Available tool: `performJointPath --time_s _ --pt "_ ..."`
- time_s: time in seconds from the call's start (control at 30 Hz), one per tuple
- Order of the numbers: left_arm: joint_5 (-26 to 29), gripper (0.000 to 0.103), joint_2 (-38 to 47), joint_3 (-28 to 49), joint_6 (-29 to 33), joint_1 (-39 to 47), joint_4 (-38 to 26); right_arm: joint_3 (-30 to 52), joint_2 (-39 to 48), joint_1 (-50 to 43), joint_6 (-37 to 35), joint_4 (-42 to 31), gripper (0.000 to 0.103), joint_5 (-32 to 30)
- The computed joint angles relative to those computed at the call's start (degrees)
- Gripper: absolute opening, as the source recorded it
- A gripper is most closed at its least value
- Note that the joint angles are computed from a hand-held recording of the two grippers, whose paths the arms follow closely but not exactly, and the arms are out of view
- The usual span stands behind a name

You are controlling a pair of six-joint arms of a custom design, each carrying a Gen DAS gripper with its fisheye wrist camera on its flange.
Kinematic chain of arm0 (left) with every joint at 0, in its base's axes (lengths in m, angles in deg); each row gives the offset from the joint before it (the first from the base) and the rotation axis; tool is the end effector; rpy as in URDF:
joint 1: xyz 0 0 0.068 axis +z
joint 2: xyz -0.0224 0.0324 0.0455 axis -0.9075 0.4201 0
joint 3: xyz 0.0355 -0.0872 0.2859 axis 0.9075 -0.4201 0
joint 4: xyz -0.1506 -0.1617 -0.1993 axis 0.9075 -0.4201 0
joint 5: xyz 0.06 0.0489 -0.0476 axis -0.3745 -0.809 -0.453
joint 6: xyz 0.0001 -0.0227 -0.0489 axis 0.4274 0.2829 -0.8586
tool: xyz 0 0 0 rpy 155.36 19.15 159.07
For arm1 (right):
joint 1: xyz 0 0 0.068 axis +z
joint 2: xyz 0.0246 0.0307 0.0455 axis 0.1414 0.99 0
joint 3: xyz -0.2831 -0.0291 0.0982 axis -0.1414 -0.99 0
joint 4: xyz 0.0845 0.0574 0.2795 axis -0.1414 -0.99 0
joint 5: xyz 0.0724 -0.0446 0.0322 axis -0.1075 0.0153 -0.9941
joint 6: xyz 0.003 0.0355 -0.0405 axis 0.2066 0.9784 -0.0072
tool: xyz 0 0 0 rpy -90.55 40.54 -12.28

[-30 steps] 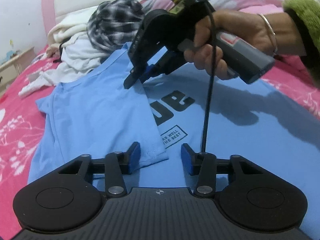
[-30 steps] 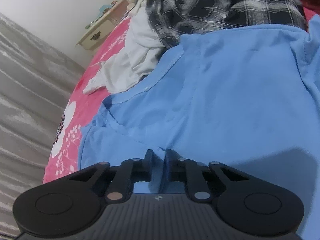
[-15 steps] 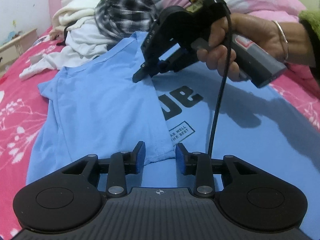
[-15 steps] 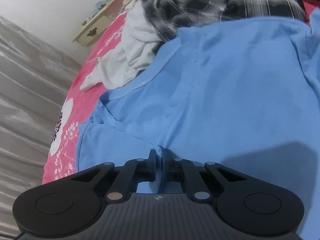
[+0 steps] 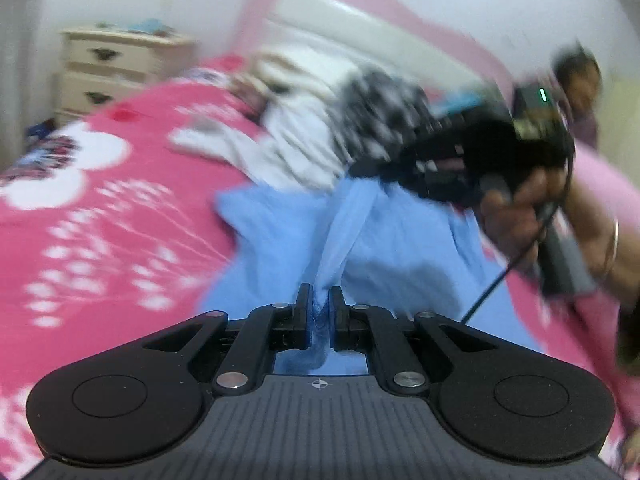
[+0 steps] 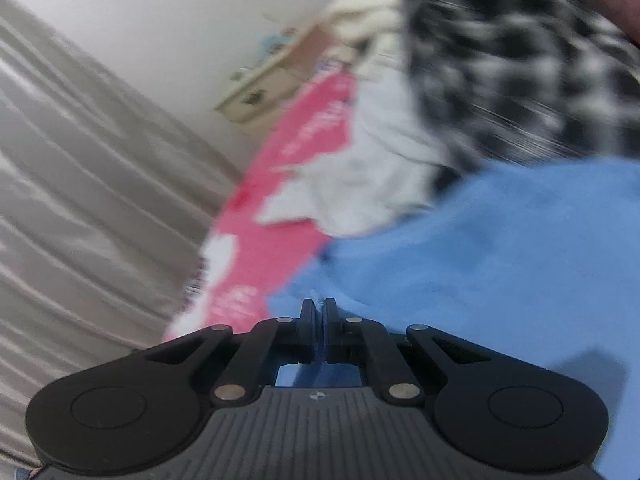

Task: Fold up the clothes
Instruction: 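Lift the T-shirt with both grippers and shake it out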

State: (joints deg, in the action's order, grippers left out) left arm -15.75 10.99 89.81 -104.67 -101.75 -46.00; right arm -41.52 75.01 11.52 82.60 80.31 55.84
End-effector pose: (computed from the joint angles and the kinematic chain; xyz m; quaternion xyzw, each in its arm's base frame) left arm 0.2095 -0.1556 0.1065 0.0752 0.8638 -0.2599 0.4250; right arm 0.3354 0.0378 0.1425 0.0768 0.8862 0.3329 0.3129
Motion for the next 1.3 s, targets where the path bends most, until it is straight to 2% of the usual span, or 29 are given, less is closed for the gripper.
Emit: performJointPath --time_s 0.1,0.23,0.3,0.53,0.87,0.93,1.1,1.2,1.3 --pt "-1.7 0.006 -4.8 -2.7 -2.6 4.9 0.6 6.3 3.4 6.2 2.2 0.5 0.004 1.9" --pt "-3.0 0.006 -5.9 -3.3 -4.9 12.1 0.0 17.5 10.6 14.2 2.7 -1.3 0.004 4.3" --pt "-2.2 0.006 -4.0 -2.6 -6.7 16.1 -0.9 23.2 14.7 17.4 2.3 -3.0 0.004 5.2" --pt "-1.0 0.006 4.3 -1.3 -9.7 25.9 2.7 43.3 31.3 25.1 2.6 -9.1 0.004 8.9" --pt "-2.8 0.005 13.5 1.5 -10.6 27.8 4.5 55.8 43.2 29.1 -0.1 -11.9 0.005 12.2" --pt "-2.9 0.006 14.6 1.6 -10.5 28.0 5.1 57.3 45.0 29.4 1.0 -11.1 0.007 12.9" --pt "-2.7 0.010 15.6 1.4 -10.1 28.6 5.9 54.5 43.8 26.9 8.3 -1.8 0.009 14.2" --pt "-2.4 0.011 15.6 1.2 -10.3 29.4 6.3 48.7 39.4 23.3 12.5 4.0 0.009 13.0" --pt "-5.1 0.011 15.0 0.9 -11.4 29.8 6.1 42.3 32.9 18.9 10.0 4.5 0.009 12.5"
